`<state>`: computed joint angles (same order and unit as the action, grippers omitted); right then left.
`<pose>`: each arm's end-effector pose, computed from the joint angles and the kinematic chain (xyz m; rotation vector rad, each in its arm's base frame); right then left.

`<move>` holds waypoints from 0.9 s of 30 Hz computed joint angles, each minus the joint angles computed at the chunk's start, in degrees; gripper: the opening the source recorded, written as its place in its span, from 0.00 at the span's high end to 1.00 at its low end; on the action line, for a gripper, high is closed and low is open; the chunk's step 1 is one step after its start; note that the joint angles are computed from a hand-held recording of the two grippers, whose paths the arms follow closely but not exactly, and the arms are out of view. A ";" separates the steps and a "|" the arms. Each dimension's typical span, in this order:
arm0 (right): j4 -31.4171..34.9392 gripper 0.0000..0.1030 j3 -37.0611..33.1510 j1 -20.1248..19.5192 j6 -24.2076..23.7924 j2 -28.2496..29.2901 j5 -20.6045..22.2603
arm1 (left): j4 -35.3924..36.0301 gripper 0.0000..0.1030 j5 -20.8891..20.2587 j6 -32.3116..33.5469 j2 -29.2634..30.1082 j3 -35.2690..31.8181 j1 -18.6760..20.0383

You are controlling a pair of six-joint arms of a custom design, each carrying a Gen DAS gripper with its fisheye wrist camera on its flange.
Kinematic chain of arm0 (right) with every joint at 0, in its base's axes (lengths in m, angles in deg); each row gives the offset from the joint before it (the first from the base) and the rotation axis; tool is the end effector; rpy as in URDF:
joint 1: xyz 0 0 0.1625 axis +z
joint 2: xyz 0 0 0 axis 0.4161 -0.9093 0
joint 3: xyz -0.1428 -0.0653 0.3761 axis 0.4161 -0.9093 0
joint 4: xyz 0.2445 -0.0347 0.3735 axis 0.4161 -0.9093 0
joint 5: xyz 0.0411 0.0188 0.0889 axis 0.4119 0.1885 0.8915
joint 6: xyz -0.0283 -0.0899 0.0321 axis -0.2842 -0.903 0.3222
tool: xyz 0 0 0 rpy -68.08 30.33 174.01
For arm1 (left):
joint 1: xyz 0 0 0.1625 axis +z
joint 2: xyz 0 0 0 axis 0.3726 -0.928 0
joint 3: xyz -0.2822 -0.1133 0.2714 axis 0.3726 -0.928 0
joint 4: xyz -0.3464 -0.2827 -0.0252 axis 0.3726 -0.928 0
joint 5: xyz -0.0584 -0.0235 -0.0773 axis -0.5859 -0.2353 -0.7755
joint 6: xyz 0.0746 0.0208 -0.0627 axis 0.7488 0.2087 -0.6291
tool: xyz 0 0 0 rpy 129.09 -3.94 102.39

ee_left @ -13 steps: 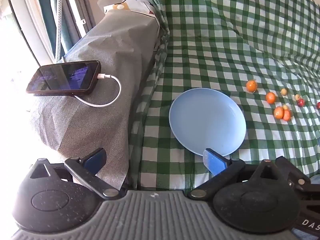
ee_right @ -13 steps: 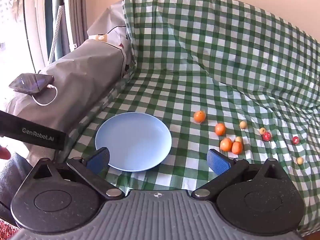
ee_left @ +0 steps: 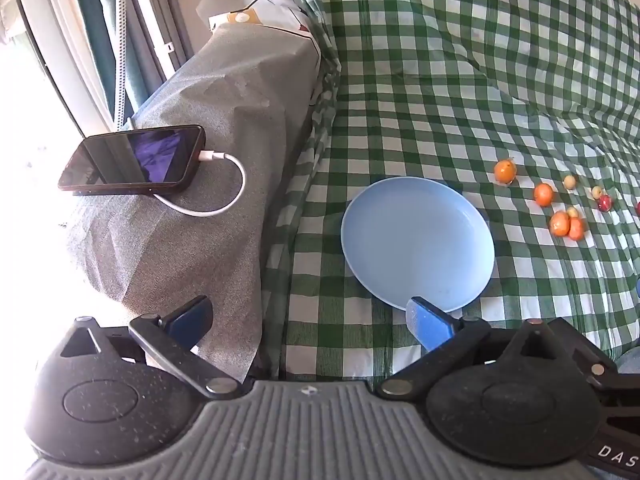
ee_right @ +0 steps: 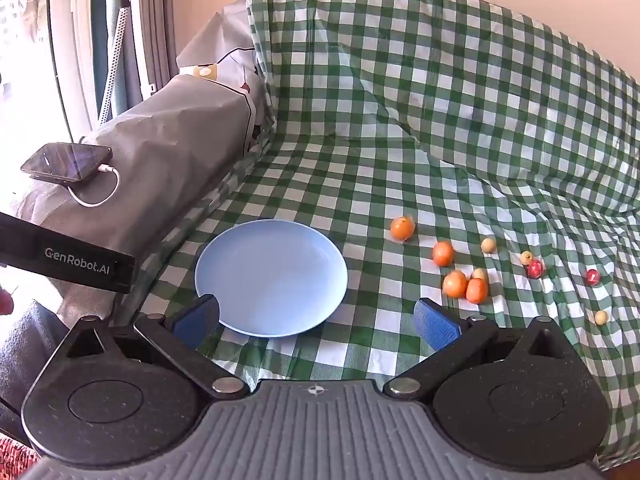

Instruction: Organize fruits

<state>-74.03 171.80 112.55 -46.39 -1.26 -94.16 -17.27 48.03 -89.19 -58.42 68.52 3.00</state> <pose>0.4285 -0.3192 0.1820 0.6597 -2.2898 0.8690 -0.2502 -0.3506 0.3517 0.1383 2.0990 -0.7332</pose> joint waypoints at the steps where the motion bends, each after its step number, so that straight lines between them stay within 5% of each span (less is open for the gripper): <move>1: 0.38 0.00 -0.10 -0.01 0.57 0.08 -0.01 | 0.04 0.00 -0.06 0.15 0.03 -0.06 0.09; 27: 3.26 0.00 -0.23 -0.31 3.56 -0.46 0.71 | 0.17 0.00 -0.41 1.24 0.48 -0.07 0.32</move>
<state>-70.77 171.57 112.25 -42.83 -1.72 -93.45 -17.10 47.62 -87.95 -57.94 68.46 3.32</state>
